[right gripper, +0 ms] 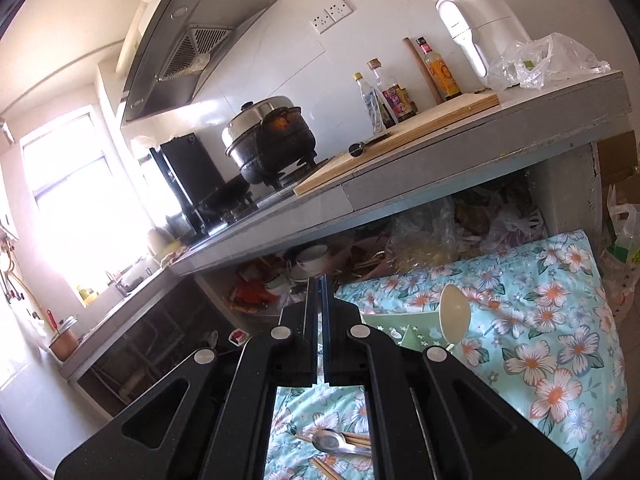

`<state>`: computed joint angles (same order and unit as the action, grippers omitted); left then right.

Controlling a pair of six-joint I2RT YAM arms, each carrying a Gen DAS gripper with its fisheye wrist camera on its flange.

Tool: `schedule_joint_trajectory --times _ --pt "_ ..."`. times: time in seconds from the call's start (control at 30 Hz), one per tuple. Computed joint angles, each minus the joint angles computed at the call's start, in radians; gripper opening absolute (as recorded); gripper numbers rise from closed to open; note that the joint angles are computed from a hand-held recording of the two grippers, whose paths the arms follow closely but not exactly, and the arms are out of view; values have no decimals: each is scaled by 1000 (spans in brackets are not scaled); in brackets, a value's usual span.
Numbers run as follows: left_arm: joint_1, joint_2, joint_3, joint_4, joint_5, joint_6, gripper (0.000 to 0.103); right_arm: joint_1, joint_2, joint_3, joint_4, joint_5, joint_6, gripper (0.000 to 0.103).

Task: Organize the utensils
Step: 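Lift the metal ladle and carry it to the holder with the right tool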

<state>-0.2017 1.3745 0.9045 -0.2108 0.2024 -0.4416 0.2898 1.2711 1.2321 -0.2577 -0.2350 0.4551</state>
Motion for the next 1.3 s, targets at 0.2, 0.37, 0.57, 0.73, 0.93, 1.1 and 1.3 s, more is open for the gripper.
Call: schedule_joint_trajectory --times 0.2,0.37,0.57,0.73,0.93,1.1,1.3 --pt "28 -23 -43 11 -53 6 61 139 105 2 -144 27 -115 10" --pt "61 -41 -84 1 -85 15 61 260 283 26 -163 54 -167 42" --pt "111 -64 -117 -5 -69 5 61 369 512 155 -176 162 -232 43" --pt "141 -73 -132 -9 -55 7 61 421 643 267 -185 249 -272 43" --pt "152 -71 -140 -2 -43 5 61 485 752 377 -229 459 -314 36" --pt "155 -71 -142 6 -36 5 61 511 766 386 -255 564 -316 7" --pt "154 -69 -139 9 -31 4 61 469 605 279 -204 536 -273 3"
